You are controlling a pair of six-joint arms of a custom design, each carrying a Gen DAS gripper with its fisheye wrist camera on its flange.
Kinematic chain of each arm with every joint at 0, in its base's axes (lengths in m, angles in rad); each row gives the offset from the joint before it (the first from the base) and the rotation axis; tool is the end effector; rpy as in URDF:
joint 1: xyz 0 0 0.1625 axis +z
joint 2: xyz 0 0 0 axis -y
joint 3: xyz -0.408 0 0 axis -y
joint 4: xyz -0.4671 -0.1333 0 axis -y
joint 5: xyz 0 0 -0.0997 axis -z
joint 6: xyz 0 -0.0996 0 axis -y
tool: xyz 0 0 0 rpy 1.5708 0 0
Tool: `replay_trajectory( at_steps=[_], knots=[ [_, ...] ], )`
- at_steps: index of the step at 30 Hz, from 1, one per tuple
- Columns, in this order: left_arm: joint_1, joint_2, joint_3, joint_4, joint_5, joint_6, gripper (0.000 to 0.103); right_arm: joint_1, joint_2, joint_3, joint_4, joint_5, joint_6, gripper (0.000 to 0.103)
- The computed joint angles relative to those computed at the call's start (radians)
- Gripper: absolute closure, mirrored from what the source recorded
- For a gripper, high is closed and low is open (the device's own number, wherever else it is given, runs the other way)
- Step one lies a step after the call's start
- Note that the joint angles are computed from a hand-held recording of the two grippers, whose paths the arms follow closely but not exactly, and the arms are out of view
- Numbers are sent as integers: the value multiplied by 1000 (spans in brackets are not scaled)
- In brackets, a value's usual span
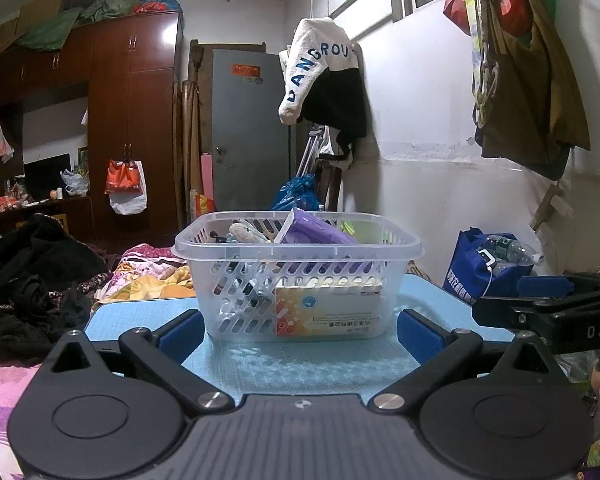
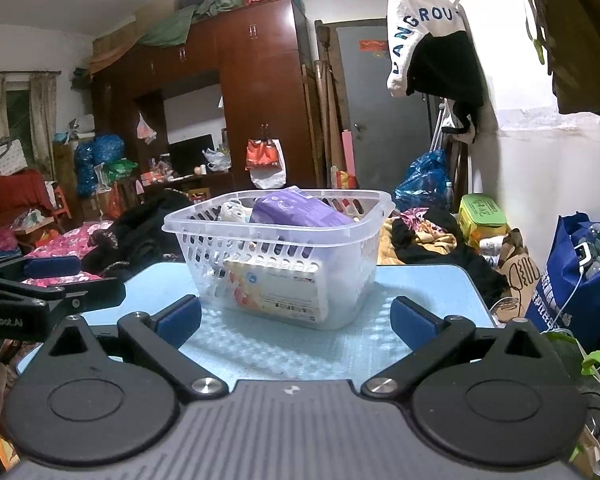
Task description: Organize objects
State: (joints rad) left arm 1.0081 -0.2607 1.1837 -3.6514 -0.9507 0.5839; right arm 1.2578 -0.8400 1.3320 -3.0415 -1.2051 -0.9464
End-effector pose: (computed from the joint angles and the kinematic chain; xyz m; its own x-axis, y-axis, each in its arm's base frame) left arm -0.2599 -0.7705 -0.0460 -0.6931 0.1739 -0.6996 0.7147 0.2922 -0.6355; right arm -0.0908 -0.8292 0.2765 -0.7123 -0.4277 0.5565 -0.6945 0.3147 -0.6470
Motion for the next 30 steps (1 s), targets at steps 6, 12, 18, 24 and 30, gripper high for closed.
replay_trajectory(
  at_steps=[6, 12, 18, 24, 30],
  knots=[
    [0, 1, -6, 14, 4, -3, 0, 0, -1, 3, -2, -1, -6, 0],
    [0, 1, -7, 17, 5, -4, 0, 0, -2, 6, -7, 1, -4, 0],
    [1, 0, -4, 27, 1, -4, 0, 0, -1, 2, -3, 0, -1, 0],
    [1, 1, -4, 22, 5, 2, 0, 0, -2, 3, -2, 0, -2, 0],
    [2, -2, -1, 27, 0, -5, 0, 0, 1, -2, 3, -1, -4, 0]
  ],
)
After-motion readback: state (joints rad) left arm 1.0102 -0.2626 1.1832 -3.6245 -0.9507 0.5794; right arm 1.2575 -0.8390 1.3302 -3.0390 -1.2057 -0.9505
